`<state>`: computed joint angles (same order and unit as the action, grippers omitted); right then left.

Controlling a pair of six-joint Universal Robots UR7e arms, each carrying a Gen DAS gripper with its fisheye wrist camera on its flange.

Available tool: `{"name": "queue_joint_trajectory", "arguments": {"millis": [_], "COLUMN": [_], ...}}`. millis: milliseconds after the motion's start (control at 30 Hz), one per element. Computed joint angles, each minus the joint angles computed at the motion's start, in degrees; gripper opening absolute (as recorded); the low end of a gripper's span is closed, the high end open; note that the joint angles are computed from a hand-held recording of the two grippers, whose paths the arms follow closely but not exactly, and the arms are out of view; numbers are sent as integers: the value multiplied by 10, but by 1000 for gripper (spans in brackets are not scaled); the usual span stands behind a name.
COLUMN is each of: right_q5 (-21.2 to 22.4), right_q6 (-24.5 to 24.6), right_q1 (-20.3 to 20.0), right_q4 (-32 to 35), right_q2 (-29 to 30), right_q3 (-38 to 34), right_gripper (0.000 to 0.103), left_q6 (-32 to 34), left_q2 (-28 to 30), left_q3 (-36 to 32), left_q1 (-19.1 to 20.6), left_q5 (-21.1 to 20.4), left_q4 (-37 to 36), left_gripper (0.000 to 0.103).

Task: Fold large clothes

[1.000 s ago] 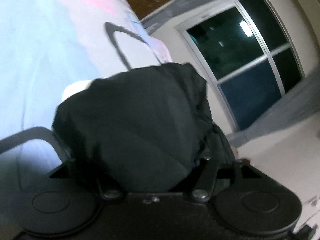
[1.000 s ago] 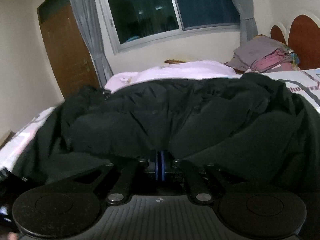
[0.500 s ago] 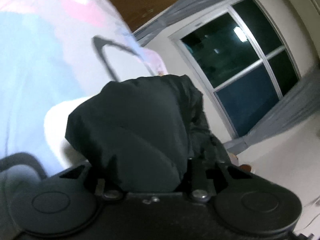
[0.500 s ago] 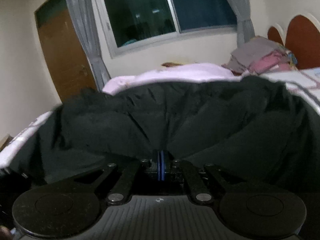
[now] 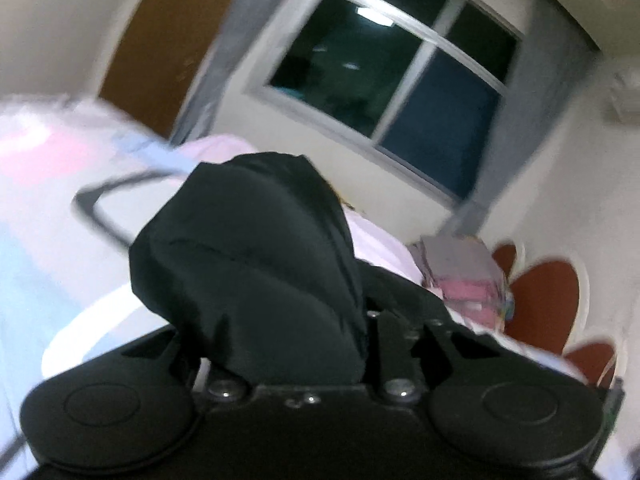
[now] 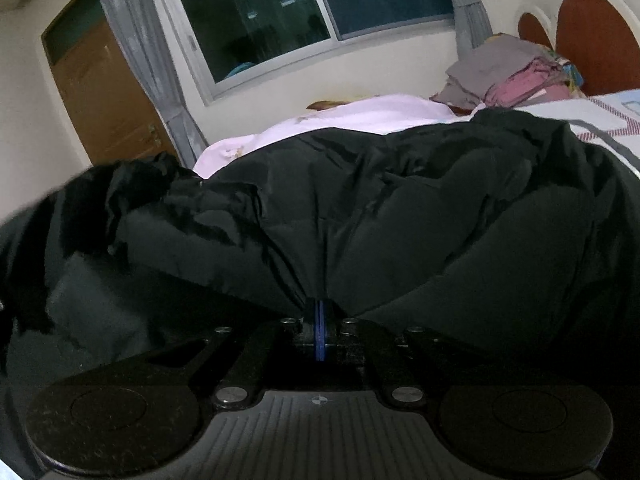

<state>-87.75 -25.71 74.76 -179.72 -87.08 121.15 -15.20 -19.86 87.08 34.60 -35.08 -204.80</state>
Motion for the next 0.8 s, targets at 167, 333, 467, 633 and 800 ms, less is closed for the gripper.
{"name": "queue_joint_trajectory", "arguments": {"millis": [167, 333, 467, 633, 800], "right_q5": [57, 138, 219, 265, 237], "right_q6": [55, 107, 163, 133, 114], "right_q1": [-31, -77, -143, -212, -237], "right_q4": [25, 58, 45, 111, 143], "right_q2": [-19, -43, -98, -166, -208], "right_q3": [5, 6, 30, 19, -19], "right_gripper": [0, 0, 0, 0, 26], "left_q6": [137, 232, 259, 225, 175], "left_q2": [22, 45, 69, 116, 180], "left_q3": [-67, -142, -203, -282, -378], "left_q1": [-19, -31, -33, -29, -15], "left_q5": [-40, -106, -167, -227, -281], "left_q4": [62, 182, 300, 393, 465], "left_gripper": [23, 23, 23, 25, 26]}}
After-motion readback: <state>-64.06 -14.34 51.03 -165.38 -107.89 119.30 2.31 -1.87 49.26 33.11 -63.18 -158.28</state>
